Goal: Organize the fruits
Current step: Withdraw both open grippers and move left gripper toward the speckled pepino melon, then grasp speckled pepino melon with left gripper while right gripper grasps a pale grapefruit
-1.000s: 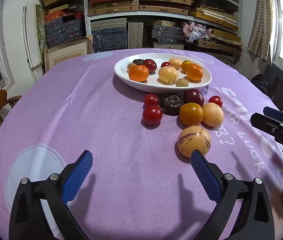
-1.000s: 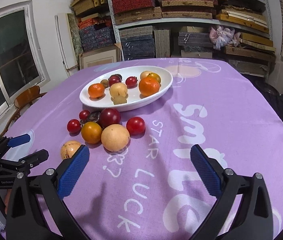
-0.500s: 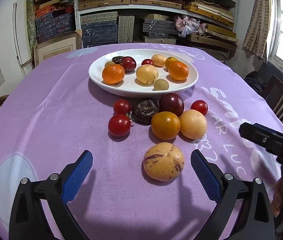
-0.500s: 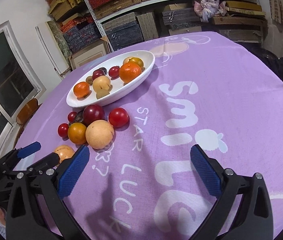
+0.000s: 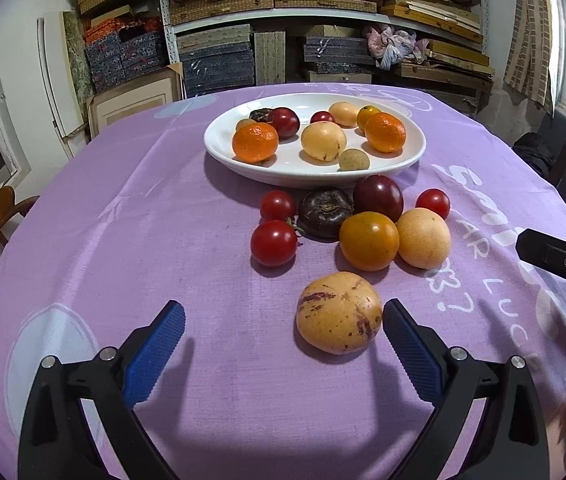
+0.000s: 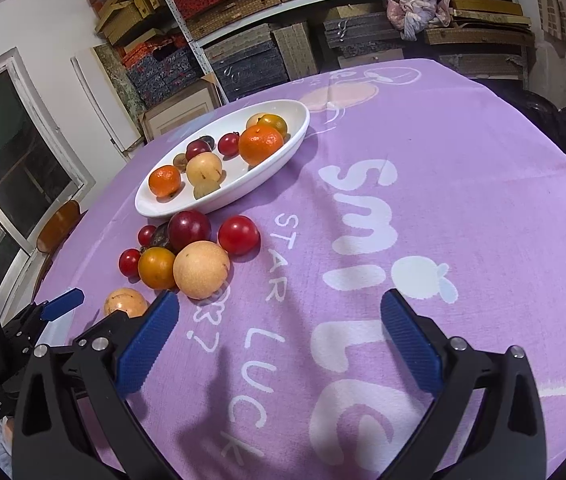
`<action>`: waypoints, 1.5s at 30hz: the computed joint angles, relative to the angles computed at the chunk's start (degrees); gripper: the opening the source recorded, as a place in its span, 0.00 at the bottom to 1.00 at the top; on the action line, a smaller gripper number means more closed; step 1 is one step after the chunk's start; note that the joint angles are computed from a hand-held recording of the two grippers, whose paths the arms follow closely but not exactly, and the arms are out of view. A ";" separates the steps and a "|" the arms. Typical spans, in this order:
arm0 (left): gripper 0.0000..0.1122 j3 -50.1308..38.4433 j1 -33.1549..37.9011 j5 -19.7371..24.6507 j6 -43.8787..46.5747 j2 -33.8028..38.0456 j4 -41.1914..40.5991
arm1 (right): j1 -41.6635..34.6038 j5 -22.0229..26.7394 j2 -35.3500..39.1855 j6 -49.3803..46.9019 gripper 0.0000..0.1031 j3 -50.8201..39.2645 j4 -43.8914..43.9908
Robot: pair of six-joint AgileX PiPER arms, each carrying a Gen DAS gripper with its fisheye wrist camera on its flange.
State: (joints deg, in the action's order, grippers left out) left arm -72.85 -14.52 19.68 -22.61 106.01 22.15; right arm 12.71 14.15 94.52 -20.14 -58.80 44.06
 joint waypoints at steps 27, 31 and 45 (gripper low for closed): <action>0.89 0.05 9.12 3.97 22.18 -0.67 -23.23 | 1.38 -1.16 0.27 2.33 0.96 0.11 -3.63; 0.88 1.57 8.19 1.48 25.11 -1.87 -24.83 | 2.47 -1.34 0.40 6.01 0.96 -0.36 -8.79; 0.60 -4.75 9.58 5.45 34.93 2.54 -36.09 | 2.81 -1.32 0.39 6.84 0.96 -0.57 -9.39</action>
State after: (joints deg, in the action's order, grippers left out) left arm -77.60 -4.95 25.13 12.32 108.55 -13.94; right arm 15.51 12.83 94.91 -13.30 -59.37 34.66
